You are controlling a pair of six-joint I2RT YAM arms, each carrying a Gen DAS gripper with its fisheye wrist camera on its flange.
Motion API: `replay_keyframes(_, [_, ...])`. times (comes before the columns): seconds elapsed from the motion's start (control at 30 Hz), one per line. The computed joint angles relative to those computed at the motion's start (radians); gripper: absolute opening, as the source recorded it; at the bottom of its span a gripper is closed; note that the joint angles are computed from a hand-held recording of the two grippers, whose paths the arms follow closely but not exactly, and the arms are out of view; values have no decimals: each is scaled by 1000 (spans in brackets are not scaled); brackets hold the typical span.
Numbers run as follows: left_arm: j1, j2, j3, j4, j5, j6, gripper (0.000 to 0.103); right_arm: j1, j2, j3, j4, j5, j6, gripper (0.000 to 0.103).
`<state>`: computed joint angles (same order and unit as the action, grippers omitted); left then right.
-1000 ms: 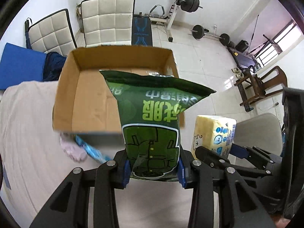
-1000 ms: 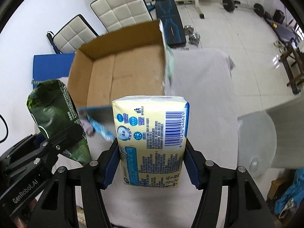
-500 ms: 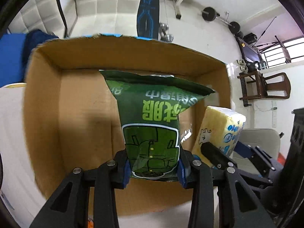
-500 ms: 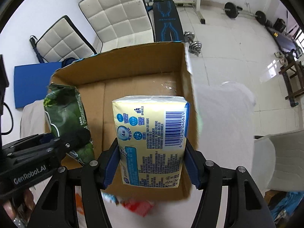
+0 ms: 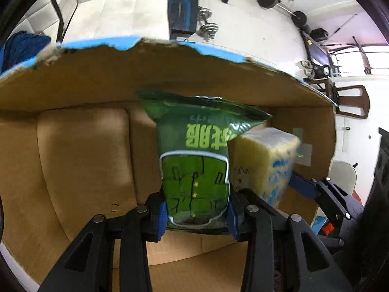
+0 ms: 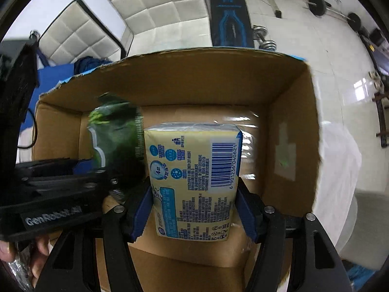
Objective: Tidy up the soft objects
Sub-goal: 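Carry both items into the cardboard box and open both grippers, then grasp the red snack bag with the right gripper while the left grasps the orange bag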
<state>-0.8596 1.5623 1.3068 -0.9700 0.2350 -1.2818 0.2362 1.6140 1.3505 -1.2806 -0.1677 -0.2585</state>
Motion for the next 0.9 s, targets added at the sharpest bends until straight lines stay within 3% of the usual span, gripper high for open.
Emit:
replay_keyframes(0.4, [-62, -42, 60, -147, -80, -79, 69, 19, -23, -15, 11, 70, 16, 77])
replay_keyframes(0.5, [-112, -67, 84, -215, -139, -125, 86, 18, -74, -36, 1, 103, 13, 78])
replay_keyframes(0.57, [-149, -79, 107, -269, -184, -157, 95, 17, -139, -73, -13, 108, 17, 88])
replay_keyframes(0.73, [-289, -49, 230, -452, -327, -286, 100, 9, -269, -130, -42, 96, 30, 103])
replay_keyframes(0.9, [-422, -2, 351, -571, -428, -417, 103, -11, -424, -171, -106, 86, 40, 103])
